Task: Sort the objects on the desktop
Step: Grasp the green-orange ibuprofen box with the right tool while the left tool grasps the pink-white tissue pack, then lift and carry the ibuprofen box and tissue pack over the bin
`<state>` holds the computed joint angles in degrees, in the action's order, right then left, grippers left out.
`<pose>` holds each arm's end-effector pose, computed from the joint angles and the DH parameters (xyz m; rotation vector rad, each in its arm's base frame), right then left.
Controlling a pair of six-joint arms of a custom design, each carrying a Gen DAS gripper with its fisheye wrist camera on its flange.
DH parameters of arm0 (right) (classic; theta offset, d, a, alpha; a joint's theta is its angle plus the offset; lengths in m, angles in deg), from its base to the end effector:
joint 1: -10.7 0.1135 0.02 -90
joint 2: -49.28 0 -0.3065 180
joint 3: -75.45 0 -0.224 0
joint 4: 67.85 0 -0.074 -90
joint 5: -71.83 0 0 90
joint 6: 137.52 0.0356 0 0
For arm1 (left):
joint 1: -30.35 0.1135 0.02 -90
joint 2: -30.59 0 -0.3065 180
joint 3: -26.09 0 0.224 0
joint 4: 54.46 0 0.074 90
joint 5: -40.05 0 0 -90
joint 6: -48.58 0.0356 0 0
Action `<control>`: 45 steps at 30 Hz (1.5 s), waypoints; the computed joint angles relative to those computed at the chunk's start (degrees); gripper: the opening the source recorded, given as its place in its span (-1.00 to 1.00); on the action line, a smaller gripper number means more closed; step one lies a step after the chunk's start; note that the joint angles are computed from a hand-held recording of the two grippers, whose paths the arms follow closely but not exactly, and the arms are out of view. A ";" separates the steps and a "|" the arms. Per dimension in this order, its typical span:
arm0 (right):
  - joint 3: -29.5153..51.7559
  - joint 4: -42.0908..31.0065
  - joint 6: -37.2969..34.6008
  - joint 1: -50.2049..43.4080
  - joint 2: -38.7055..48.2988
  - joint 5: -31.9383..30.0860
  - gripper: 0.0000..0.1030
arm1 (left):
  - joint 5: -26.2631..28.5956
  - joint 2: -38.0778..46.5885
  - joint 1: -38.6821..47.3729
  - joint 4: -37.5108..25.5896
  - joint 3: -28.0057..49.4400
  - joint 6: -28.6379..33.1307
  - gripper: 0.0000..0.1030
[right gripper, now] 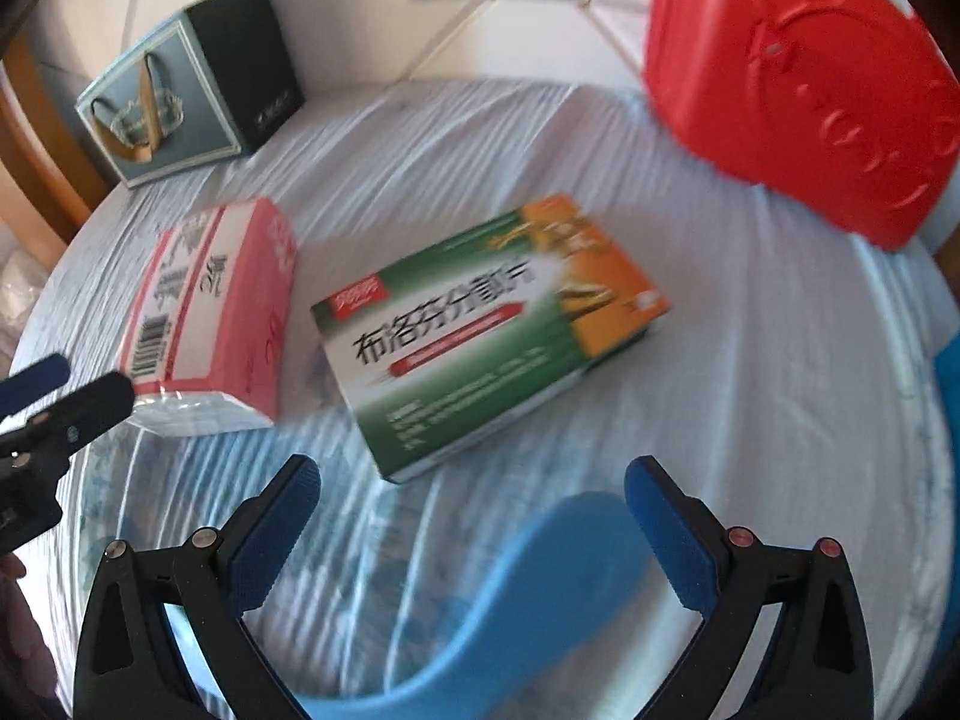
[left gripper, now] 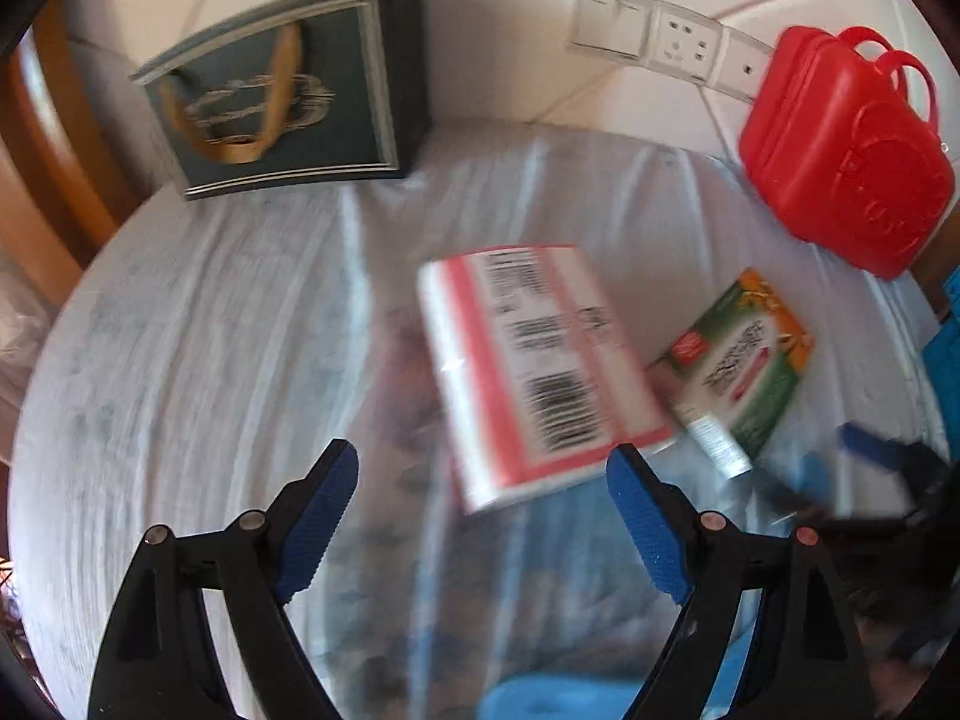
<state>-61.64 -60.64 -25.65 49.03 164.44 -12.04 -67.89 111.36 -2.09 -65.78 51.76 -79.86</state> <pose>0.2100 0.1612 0.0784 -0.3557 2.6834 0.1751 0.1258 -0.0670 0.1335 -0.2241 2.6205 0.0199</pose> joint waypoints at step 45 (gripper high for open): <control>10.56 -4.99 0.88 -11.63 4.85 -1.16 0.79 | 2.91 34.12 5.26 30.38 7.34 12.14 0.75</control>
<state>-51.07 -65.64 -24.77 37.40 169.29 -13.19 -64.98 145.48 3.16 -35.40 59.10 -67.72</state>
